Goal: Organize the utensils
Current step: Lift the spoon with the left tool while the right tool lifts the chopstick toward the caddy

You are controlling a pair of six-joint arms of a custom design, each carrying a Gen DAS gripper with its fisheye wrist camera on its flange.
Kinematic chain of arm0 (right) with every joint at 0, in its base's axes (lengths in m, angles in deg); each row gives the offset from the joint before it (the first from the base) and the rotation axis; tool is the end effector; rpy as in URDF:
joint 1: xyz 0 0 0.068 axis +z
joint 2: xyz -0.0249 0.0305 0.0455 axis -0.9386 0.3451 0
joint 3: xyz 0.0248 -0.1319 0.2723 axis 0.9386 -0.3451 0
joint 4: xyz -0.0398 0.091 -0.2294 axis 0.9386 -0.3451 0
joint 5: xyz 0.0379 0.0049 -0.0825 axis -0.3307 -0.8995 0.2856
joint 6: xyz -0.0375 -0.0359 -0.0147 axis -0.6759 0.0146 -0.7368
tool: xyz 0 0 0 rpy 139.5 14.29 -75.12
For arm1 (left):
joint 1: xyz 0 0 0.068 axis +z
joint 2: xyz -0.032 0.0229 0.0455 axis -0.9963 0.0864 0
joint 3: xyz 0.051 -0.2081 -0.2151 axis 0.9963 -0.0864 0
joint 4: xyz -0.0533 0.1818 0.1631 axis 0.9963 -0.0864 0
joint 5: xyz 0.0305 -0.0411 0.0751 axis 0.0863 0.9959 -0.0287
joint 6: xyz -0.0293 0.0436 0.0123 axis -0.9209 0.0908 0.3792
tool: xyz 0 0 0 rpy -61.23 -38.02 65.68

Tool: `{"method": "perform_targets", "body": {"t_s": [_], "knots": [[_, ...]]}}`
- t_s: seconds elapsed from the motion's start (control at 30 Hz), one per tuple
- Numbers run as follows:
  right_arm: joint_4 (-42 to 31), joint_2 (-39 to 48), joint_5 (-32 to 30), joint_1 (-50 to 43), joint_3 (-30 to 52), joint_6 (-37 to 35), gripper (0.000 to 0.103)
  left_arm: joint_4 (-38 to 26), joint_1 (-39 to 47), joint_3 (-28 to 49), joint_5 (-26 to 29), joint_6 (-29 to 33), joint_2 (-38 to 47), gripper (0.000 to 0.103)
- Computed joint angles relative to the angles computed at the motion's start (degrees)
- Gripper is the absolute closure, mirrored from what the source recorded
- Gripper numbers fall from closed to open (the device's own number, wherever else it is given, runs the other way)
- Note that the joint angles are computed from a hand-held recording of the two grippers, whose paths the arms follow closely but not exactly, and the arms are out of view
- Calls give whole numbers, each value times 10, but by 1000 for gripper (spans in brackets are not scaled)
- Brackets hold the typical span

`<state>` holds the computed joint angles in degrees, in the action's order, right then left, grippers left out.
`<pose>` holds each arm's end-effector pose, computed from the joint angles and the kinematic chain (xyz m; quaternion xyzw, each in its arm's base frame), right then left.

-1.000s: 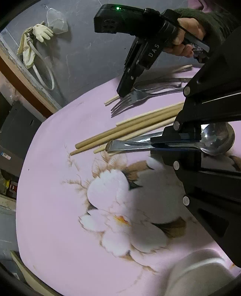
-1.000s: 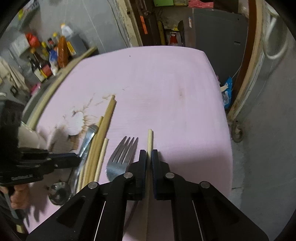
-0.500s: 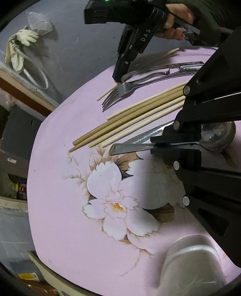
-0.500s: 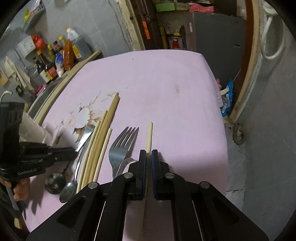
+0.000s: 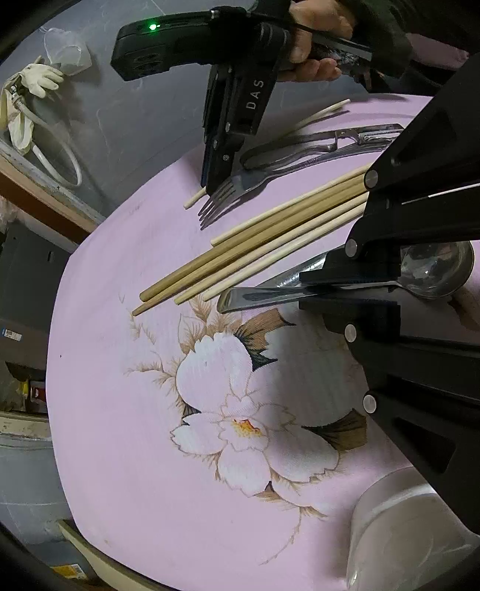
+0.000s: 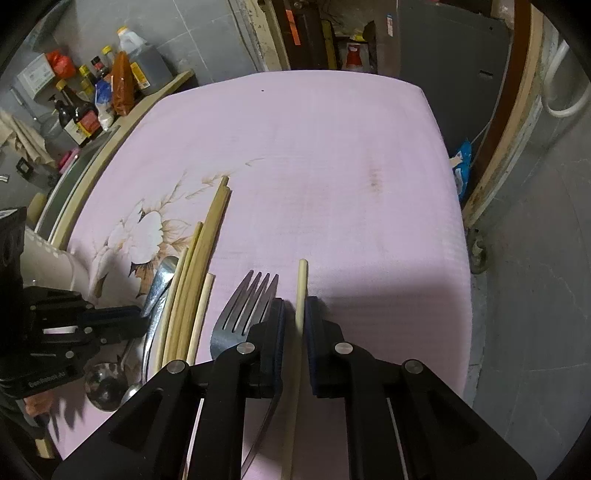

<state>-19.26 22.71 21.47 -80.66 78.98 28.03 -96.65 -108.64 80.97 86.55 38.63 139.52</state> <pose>0.2840 -0.0431 0.2403 -0.0918 0.9677 0.1071 0.2088 0.2779 -0.1339 0.2443 0.1896 0.9482 -0.2041 0.1524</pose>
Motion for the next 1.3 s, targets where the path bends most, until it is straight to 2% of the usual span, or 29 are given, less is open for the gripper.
{"method": "perform_targets", "body": {"t_s": [0.07, 0.17, 0.3, 0.4, 0.53, 0.63, 0.7, 0.83, 0.97, 1.07, 1.17, 1.3], "knots": [[16, -9, 1, -1, -13, 13, 98, 15, -1, -4, 3, -13, 5, 100], [35, -19, -38, -25, -31, 31, 100, 25, 21, -39, 18, -7, -27, 101], [69, -69, -99, -61, -78, 39, 100, 62, 13, -81, 11, -24, -66, 103], [85, -107, -119, -71, -106, 36, 100, 82, 5, -110, -4, -39, -99, 103], [106, -170, -145, -93, -142, 26, 100, 132, -18, -167, -57, -61, -173, 103], [139, -251, -181, -113, -189, 26, 100, 171, -39, -207, -100, -84, -225, 103], [164, -315, -218, -130, -229, 38, 100, 203, -58, -237, -133, -100, -258, 103], [216, -450, -223, -118, -303, 89, 100, 252, -103, -290, -220, -123, -327, 103], [255, -542, -175, -61, -344, 155, 100, 287, -134, -319, -294, -138, -372, 103], [278, -592, -101, 20, -361, 198, 100, 298, -149, -344, -337, -152, -427, 103], [305, -611, -21, 109, -362, 229, 100, 289, -147, -349, -360, -152, -475, 103], [341, -606, 27, 169, -353, 254, 100, 248, -123, -328, -362, -126, -524, 103]]}}
